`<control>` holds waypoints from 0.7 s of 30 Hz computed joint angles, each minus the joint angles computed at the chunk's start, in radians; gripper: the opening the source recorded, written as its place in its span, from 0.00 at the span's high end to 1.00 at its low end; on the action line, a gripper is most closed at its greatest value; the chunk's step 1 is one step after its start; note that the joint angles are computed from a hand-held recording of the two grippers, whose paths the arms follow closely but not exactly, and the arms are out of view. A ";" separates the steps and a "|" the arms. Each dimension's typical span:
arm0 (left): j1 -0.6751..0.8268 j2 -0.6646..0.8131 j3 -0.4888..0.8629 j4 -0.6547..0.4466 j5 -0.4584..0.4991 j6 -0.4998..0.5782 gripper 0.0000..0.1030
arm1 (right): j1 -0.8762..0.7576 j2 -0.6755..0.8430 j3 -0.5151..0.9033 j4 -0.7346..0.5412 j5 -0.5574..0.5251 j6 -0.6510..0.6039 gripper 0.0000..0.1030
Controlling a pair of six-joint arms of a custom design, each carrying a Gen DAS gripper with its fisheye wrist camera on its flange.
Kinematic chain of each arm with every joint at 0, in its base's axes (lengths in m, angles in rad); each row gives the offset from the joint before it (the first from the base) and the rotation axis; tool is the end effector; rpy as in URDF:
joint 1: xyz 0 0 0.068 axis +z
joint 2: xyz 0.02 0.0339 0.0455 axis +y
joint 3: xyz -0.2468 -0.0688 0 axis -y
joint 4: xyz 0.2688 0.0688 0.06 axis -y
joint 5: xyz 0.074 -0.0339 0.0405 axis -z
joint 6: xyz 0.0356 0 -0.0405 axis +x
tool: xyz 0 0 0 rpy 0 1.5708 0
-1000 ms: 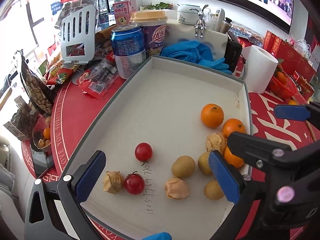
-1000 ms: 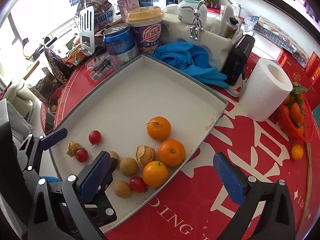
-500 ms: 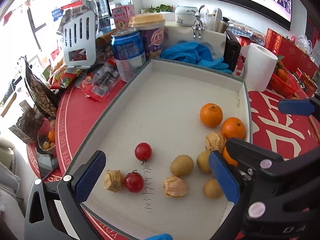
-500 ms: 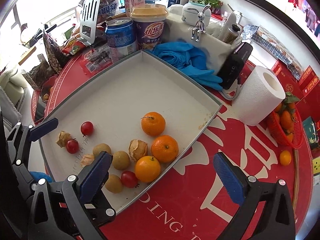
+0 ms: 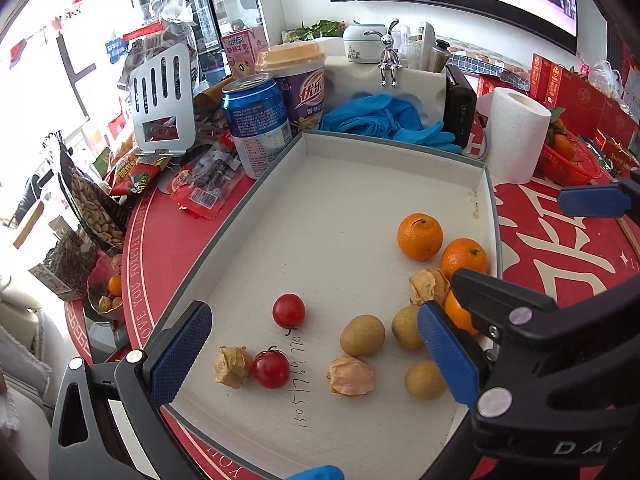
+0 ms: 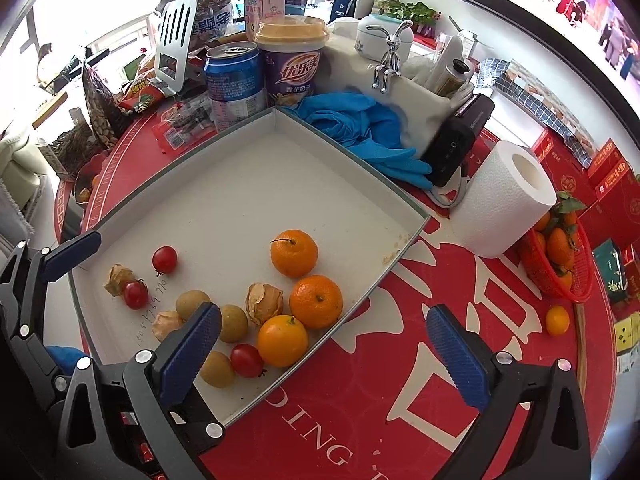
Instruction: Organize fruits
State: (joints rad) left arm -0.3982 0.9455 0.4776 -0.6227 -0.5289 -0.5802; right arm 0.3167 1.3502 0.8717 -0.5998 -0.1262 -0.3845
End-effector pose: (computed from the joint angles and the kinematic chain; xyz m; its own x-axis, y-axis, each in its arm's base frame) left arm 0.1829 -0.0575 0.1530 -0.7495 -0.1982 -0.6317 -0.3479 0.9297 0.1210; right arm 0.2684 0.0927 0.1875 -0.6391 -0.6010 -0.4799 -0.6529 0.7538 -0.0745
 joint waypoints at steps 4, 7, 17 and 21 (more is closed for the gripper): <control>-0.006 0.003 0.001 -0.002 -0.009 -0.002 0.00 | -0.001 0.000 -0.001 0.000 -0.001 0.000 0.00; -0.013 0.010 0.003 -0.005 -0.012 -0.009 0.00 | -0.001 0.001 -0.002 0.001 0.000 -0.002 0.00; -0.012 0.019 0.004 0.000 -0.009 -0.007 0.00 | -0.002 0.005 -0.001 0.000 -0.003 -0.002 0.00; -0.018 0.020 0.005 -0.001 -0.009 -0.008 0.00 | -0.002 0.004 -0.003 0.002 -0.005 -0.002 0.00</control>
